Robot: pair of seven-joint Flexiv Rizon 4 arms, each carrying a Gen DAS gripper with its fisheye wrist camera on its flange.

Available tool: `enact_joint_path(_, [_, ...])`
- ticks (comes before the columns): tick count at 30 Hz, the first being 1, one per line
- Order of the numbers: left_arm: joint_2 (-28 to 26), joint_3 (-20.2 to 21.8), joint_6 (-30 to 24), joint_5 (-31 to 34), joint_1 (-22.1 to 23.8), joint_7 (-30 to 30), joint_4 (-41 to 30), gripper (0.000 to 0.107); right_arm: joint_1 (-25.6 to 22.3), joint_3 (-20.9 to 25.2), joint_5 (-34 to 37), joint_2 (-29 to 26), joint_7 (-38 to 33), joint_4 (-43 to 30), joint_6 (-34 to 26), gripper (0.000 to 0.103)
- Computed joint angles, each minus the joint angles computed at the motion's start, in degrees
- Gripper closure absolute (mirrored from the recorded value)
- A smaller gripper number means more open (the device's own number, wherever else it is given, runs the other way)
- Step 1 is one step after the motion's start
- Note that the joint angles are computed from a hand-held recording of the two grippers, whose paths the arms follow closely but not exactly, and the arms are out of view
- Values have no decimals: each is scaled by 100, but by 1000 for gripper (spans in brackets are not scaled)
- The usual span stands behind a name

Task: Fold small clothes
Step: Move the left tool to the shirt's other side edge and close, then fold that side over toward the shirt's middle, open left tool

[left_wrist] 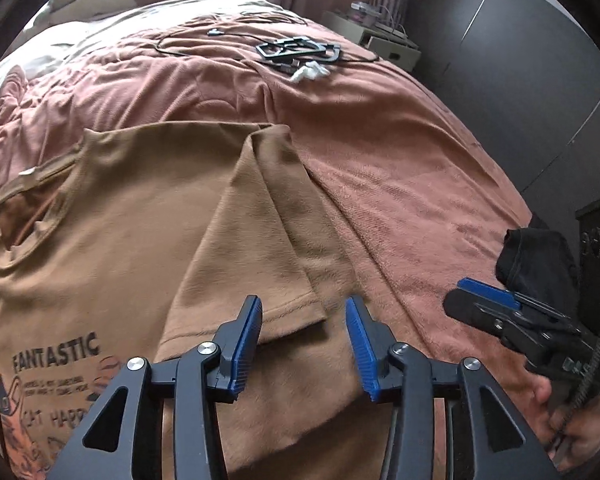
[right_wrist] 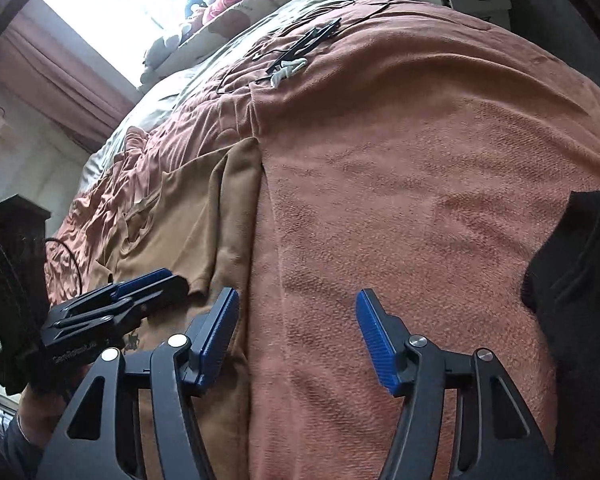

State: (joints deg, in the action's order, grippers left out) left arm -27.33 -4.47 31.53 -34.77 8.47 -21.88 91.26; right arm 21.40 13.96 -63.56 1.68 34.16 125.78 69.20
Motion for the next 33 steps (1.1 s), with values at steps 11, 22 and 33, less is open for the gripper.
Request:
enact_joint_path(11, [-228, -62, 129, 186, -76, -99, -160, 99, -38, 60, 66, 97, -67, 80, -76, 44])
enact_joint_path(22, [-563, -49, -144, 112, 203, -364, -1094, 102, 8, -73, 177, -191, -490, -273, -56, 44])
enact_joint_path(33, [-1189, -57, 134, 411, 305, -770, -2052, 103, 148, -363, 674, -746, -1488, -924, -198, 54])
